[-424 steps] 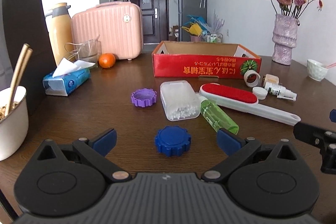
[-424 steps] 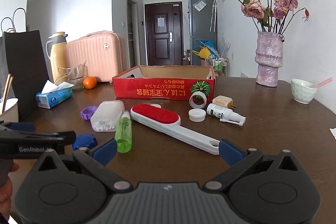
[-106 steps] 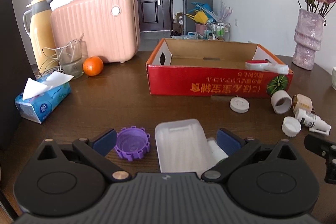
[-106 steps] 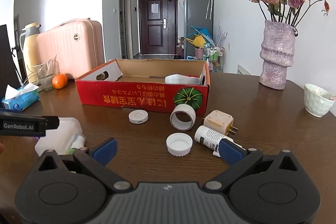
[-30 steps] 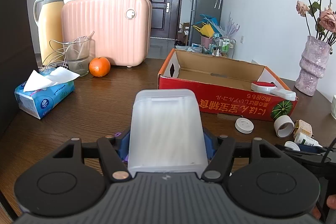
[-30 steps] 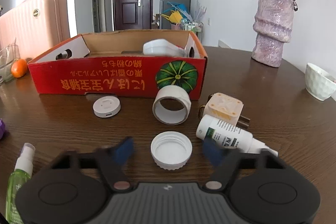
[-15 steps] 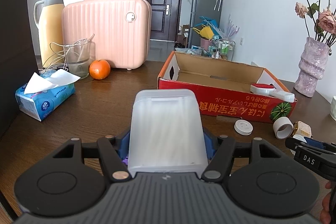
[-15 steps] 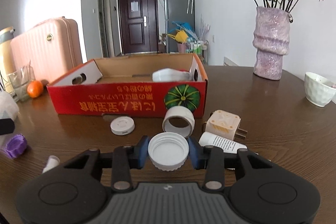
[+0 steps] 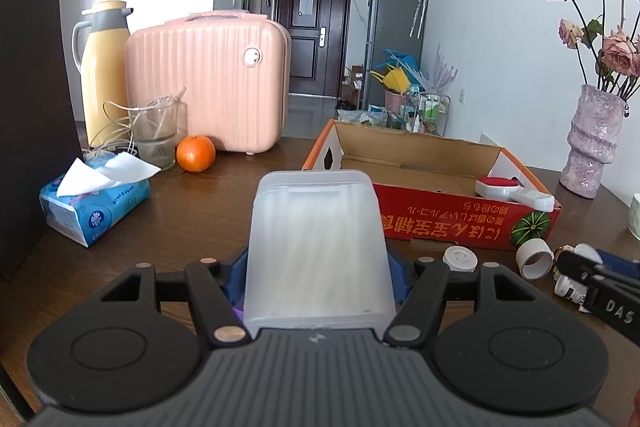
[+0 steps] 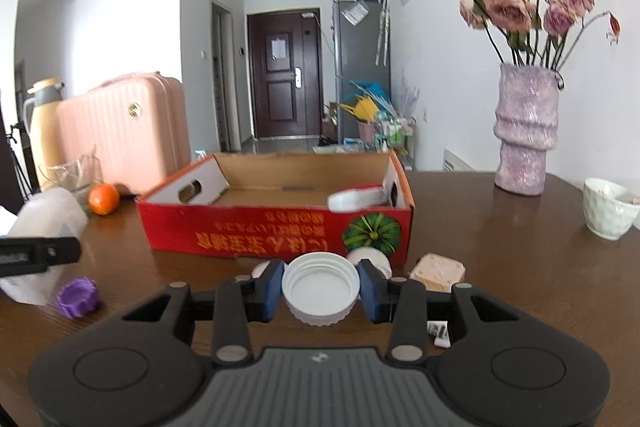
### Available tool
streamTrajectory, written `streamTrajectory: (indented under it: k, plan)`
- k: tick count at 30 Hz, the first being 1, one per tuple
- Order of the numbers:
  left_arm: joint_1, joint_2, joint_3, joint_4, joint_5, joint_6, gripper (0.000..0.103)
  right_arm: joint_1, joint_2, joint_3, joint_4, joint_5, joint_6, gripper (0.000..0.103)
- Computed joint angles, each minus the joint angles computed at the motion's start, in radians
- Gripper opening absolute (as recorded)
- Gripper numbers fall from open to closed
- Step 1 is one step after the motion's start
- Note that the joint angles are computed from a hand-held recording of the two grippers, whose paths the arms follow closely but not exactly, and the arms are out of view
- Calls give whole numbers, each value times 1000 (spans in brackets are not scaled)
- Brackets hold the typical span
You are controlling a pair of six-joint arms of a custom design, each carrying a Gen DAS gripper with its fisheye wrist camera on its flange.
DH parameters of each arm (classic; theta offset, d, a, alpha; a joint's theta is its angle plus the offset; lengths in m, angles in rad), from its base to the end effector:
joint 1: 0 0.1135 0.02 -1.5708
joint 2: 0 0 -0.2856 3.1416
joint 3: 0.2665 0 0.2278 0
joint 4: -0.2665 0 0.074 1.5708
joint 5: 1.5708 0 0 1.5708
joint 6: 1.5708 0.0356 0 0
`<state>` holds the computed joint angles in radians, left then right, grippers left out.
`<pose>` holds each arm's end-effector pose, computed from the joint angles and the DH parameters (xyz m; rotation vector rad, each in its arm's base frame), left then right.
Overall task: Organize rigid objects
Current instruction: 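Carry the clear box and white cap toward the red cardboard box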
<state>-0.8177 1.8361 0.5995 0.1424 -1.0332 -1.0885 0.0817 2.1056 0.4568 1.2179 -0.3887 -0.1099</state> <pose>0.2042 -0.1731 0.1192 -0.5528 1.9779 0.2664 0.3033 0.0384 0.0908 -0.4359 1.9378 0.3700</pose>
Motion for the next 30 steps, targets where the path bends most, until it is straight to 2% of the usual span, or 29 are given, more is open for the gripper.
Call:
streamTrajectory:
  k: [12,17,30]
  plan:
    - [-15,-5,94,-121,-58,-16,66,-6,-95,9,-55,-54,-11,39]
    - [7,-1,131,-100,-58,41,66,-1,-108,61,-109,-58,0,39]
    - [98,27,213,46,-36,237,66,43,-92,206,-200,-27,32,39]
